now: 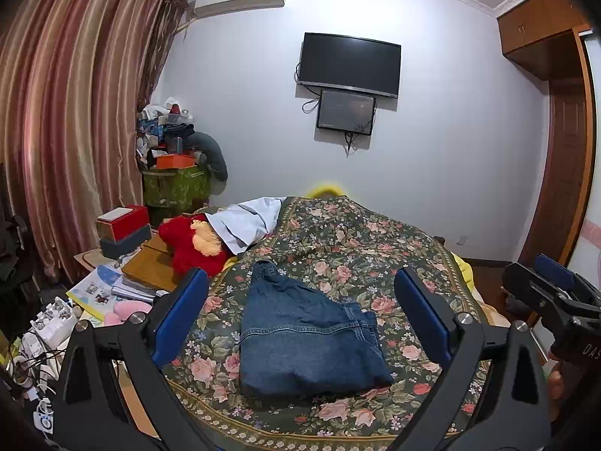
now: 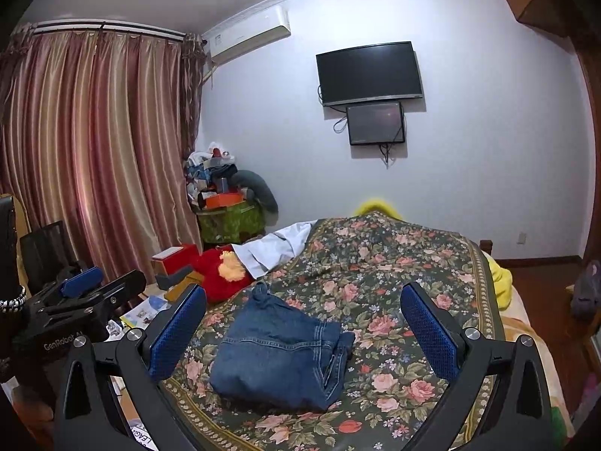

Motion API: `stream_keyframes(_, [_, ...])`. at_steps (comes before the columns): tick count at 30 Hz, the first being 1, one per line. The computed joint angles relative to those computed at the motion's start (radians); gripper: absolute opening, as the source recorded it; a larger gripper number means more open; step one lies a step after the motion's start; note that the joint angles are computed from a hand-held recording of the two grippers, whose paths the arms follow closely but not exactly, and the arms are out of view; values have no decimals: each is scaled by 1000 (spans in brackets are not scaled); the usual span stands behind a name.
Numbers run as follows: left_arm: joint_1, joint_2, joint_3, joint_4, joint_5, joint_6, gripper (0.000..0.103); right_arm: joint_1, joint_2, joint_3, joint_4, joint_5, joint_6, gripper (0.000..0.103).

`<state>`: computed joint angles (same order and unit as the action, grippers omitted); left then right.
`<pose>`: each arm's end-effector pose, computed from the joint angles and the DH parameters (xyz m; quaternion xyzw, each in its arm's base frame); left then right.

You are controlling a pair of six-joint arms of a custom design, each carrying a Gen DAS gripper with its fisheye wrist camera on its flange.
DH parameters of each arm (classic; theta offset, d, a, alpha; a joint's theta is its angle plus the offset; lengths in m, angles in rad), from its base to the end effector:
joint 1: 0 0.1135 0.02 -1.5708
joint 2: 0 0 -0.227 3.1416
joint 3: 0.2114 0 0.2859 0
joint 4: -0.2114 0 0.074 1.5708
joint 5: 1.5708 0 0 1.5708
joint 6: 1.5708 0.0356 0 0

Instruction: Fold large clothes

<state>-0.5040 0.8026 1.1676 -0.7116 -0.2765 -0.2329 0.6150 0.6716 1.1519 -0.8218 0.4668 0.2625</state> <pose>0.1831 -0.0899 0.3958 0.0311 0.8139 -0.0998 0.5715 0.1417 0.0805 0.4017 -0.0080 0.8059 0.0673 0.5882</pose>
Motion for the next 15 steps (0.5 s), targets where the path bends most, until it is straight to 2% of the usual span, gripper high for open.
stream_keyframes(15, [3, 1, -6, 10, 24, 16, 100, -15, -6, -1, 10, -6, -12, 103])
